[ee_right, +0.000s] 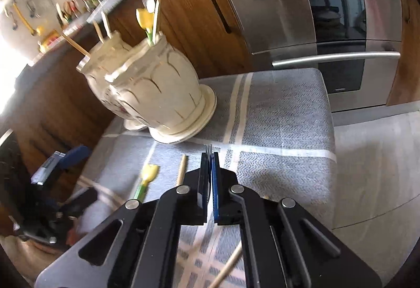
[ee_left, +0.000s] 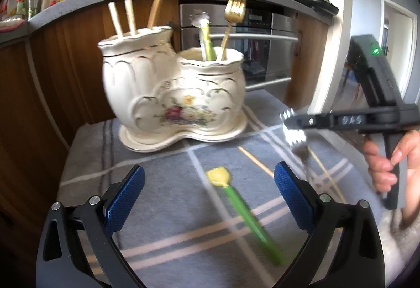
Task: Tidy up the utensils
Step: 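Grasp another wooden chopstick with the left tool while the right tool lifts the silver fork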
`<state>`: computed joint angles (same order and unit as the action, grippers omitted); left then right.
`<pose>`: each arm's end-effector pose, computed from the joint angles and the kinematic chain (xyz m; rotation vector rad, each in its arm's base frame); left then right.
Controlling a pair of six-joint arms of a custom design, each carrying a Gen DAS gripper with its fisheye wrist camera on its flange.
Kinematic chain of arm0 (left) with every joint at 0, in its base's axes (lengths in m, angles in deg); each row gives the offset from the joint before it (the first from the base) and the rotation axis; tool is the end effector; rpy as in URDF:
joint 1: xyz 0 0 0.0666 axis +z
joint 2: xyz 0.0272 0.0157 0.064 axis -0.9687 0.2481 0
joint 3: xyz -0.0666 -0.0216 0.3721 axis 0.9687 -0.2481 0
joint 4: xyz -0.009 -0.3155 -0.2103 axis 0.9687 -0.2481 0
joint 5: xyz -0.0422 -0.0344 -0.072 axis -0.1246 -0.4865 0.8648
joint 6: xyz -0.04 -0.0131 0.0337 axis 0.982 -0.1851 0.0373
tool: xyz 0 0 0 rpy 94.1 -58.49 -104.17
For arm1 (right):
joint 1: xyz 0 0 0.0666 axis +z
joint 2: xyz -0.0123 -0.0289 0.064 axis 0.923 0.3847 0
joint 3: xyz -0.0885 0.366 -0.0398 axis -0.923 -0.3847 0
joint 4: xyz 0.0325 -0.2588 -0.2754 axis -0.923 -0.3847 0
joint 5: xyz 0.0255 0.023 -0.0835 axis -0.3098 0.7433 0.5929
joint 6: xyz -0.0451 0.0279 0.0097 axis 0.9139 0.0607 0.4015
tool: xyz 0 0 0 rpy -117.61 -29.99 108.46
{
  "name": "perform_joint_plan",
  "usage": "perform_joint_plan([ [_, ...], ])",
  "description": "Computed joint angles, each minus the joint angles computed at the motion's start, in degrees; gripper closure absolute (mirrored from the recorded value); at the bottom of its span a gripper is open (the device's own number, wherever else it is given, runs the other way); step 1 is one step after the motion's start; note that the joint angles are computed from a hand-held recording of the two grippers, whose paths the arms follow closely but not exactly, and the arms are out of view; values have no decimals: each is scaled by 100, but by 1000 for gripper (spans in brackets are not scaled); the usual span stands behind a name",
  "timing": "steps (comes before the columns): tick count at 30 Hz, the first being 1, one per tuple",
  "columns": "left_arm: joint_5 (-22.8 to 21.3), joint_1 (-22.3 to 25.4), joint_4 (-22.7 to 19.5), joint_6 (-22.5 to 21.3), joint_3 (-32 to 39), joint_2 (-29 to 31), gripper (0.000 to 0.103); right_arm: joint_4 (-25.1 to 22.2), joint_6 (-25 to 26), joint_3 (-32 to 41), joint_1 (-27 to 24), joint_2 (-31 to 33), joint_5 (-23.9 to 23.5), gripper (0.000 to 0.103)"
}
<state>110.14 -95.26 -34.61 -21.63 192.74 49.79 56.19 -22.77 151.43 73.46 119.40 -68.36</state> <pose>0.6862 -0.2608 0.3110 0.9744 2.0422 -0.4815 0.6109 0.0697 0.3064 0.3939 2.2420 0.4989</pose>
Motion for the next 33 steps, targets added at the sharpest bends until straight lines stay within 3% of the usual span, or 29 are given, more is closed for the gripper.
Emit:
perform_joint_plan([
  [4,-169,-216,-459,-32,125,43,10,328,26,-414,-102,-312,-232,101],
  [8,-418,-435,-1281,-120,707,341,41,575,111,-739,-189,-542,-460,101],
  [11,-599,-569,-1946,-80,1355,697,56,729,149,-950,-206,-679,-558,101],
  [17,-939,-706,-2930,8,2649,1447,70,1058,201,-1330,-220,-923,-771,101],
  [20,-1211,-770,-2641,-214,2327,1292,74,1205,288,-1473,-212,-1044,-879,101],
  [21,-1213,-773,-2712,-254,2432,1346,87,1240,300,-1507,-205,-1074,-888,101],
  [22,-1253,-782,-2742,-330,2471,1353,90,1266,301,-1534,-201,-1098,-893,101],
  [26,-1288,-780,-2607,-618,2372,1303,95,1330,229,-1557,-196,-1107,-966,101],
  [33,-905,-570,-2443,-631,2222,1148,98,1466,172,-1585,-133,-1159,-974,101],
])
